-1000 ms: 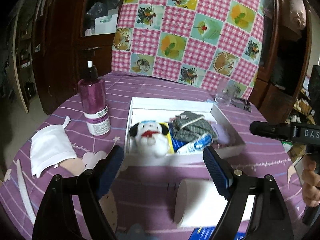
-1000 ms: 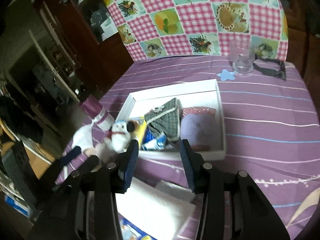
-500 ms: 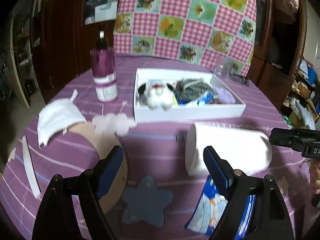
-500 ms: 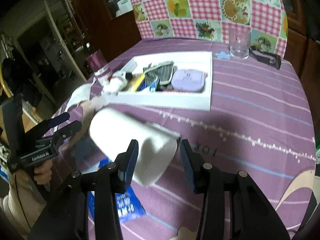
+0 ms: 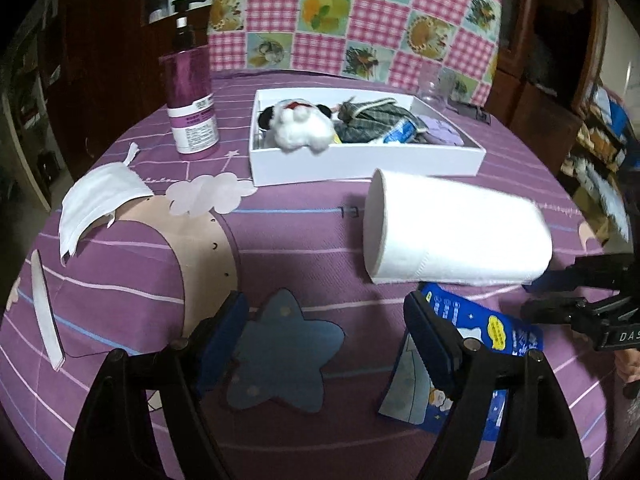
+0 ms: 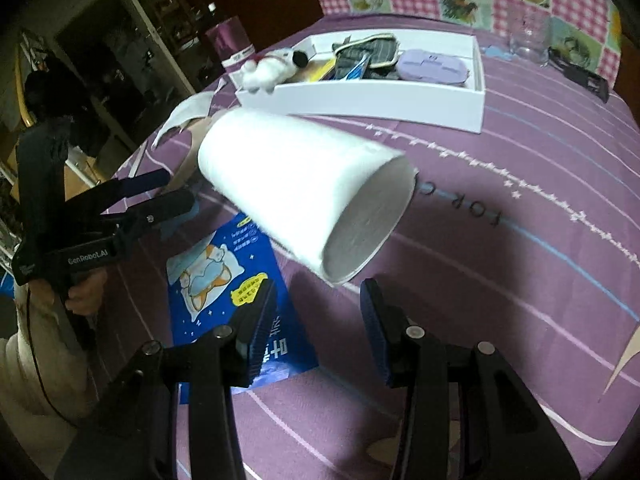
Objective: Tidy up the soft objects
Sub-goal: 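Move the right gripper to the blue eye-mask packet and grasp it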
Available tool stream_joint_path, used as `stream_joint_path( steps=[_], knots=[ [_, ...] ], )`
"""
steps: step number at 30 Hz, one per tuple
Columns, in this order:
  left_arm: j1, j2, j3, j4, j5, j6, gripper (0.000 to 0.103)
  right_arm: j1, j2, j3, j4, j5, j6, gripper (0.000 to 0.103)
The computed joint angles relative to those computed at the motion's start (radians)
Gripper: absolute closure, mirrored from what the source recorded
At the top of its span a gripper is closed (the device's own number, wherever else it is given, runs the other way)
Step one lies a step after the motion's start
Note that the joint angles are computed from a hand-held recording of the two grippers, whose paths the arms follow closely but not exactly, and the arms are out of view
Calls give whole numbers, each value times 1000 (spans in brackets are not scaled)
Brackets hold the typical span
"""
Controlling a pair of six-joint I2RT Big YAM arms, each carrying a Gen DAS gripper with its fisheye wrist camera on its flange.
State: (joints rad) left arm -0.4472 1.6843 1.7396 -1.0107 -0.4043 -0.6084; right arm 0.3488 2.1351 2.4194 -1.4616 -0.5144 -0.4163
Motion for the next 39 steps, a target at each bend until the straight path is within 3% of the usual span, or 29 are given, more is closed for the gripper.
stream_joint_path(
  steps=[3,7,13,15,19,22,27,31,34,39],
  knots=[
    [-9,19,21,-29,-10,24,23,12,-5,-8,-5,3,-29,57],
    [-15,43,49,-79,-36,29,23,32,-31,-53,30,34,-62,42],
    [-6,60,64,-126,-31,5,23,32,-46,-85,52,17,-80,32],
    [-4,58,61,-125,-28,2,23,31,-56,-107,71,8,-84,31],
    [-3,57,58,-123,-24,0,23,37,-91,-179,121,-3,-172,18],
    [-2,57,58,-123,-22,-1,23,51,-147,-284,224,47,-227,17],
    [-2,58,58,-123,-22,-2,23,42,-119,-234,170,3,-216,16],
    [0,56,57,-126,-18,-7,23,55,-130,-247,117,-36,-309,16],
    [2,53,53,-126,-15,-14,23,92,-183,-339,211,62,-338,16],
    [1,51,51,-131,-20,-21,23,107,-173,-330,221,92,-307,11]
  ],
)
